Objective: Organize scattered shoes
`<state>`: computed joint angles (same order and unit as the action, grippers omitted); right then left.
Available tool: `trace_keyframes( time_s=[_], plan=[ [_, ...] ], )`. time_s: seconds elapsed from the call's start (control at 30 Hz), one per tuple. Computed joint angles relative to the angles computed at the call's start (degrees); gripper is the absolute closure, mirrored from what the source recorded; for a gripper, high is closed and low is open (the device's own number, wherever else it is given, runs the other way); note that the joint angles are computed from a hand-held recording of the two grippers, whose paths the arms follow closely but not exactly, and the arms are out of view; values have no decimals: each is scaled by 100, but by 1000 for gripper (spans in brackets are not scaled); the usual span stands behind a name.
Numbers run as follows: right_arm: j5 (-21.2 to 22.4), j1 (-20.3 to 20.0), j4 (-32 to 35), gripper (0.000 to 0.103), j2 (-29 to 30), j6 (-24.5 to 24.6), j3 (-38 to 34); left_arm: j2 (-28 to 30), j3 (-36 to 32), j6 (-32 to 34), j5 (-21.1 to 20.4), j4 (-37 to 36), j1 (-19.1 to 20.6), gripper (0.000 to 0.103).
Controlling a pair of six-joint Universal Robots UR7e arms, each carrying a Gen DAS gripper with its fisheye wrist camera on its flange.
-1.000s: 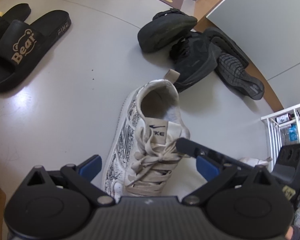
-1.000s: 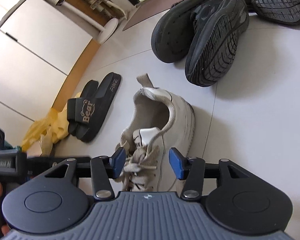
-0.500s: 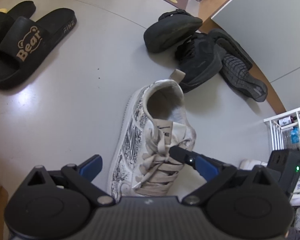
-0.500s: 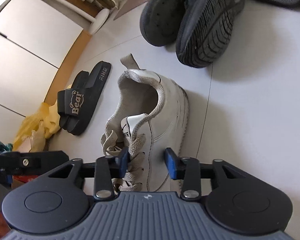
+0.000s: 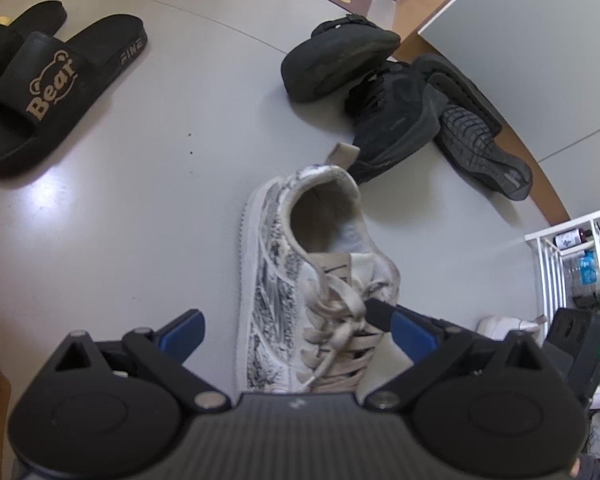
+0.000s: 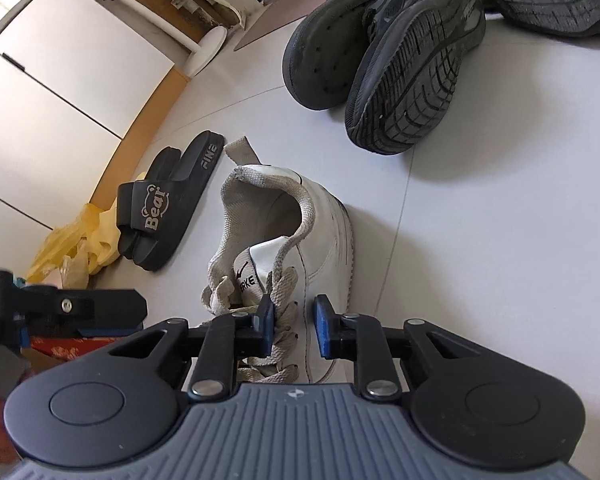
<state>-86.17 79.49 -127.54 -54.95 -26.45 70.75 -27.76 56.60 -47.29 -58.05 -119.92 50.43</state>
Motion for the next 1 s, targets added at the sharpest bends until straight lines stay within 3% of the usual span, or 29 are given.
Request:
trace_keyframes(
  time_s=[0.63,1.0],
  plan=[
    [-168,-288,253,84,-313,-497,-164,202,-235,101,-193,136,-10,2],
    [-271,-527,730,85,-516,-966,-416,327,-389,172,-276,196,-45,2]
  ],
)
